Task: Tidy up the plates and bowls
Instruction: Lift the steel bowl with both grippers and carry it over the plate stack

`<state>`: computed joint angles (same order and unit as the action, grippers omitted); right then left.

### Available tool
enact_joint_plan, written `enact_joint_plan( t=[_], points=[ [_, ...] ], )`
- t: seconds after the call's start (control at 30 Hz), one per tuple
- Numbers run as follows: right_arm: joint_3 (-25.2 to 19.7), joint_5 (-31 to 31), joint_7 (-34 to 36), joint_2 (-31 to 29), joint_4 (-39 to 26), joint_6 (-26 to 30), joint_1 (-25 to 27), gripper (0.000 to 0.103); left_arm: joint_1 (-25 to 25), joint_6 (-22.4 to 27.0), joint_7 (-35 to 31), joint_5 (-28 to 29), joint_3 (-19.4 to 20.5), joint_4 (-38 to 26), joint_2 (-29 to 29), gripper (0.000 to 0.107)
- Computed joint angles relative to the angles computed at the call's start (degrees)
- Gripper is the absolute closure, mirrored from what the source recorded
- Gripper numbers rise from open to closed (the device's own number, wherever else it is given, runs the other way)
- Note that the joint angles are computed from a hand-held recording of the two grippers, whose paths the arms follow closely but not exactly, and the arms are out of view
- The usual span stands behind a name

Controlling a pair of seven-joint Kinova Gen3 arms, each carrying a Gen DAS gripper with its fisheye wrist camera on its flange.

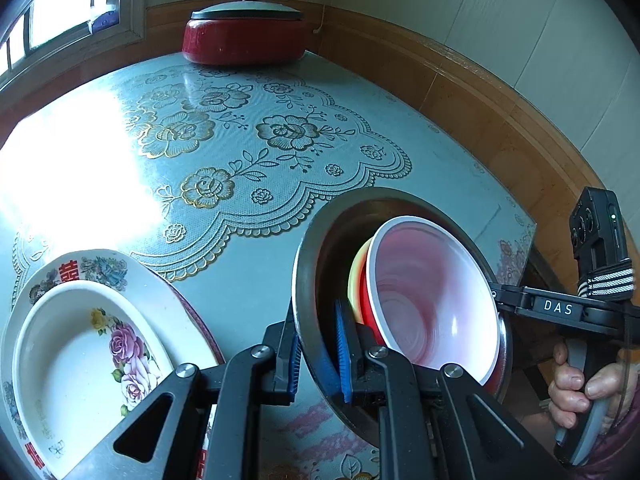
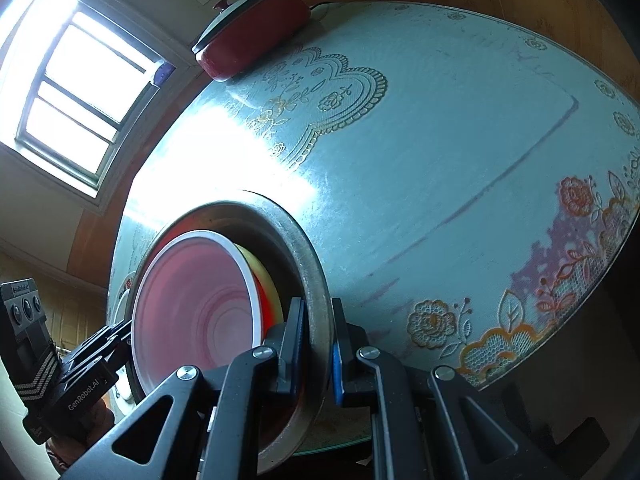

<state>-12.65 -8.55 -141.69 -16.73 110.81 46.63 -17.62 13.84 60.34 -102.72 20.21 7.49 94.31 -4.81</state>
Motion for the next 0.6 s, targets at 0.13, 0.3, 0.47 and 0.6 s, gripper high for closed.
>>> enact_joint_plan(
  t=[0.13, 0.3, 0.47, 0.6],
  points=[
    [-2.03, 2.34, -3.16, 0.04, -1.55, 0.97, 1.00, 0.093, -0.40, 0.00, -2.48, 2.36, -0.99, -0.07, -0.36, 0.093],
    [-6.43, 7.64, -10.46, 0.29, -4.53, 2.63, 2.26, 0.093, -1.93, 1.80, -7.88, 6.25, -3.00, -0.66, -0.51, 0.093],
    [-10.52, 13.14, -19.10, 1.76, -6.94, 4.11, 1.64, 0.093, -4.16, 5.19, -12.51, 8.42, -4.48, -1.99, -0.16, 0.093],
    [-13.06, 17.17, -26.22, 2.90, -8.33, 5.29, 0.01, 0.093, -5.92, 7.30, -16.51, 9.85, -5.72, -2.27, -0.79, 0.093]
  ],
)
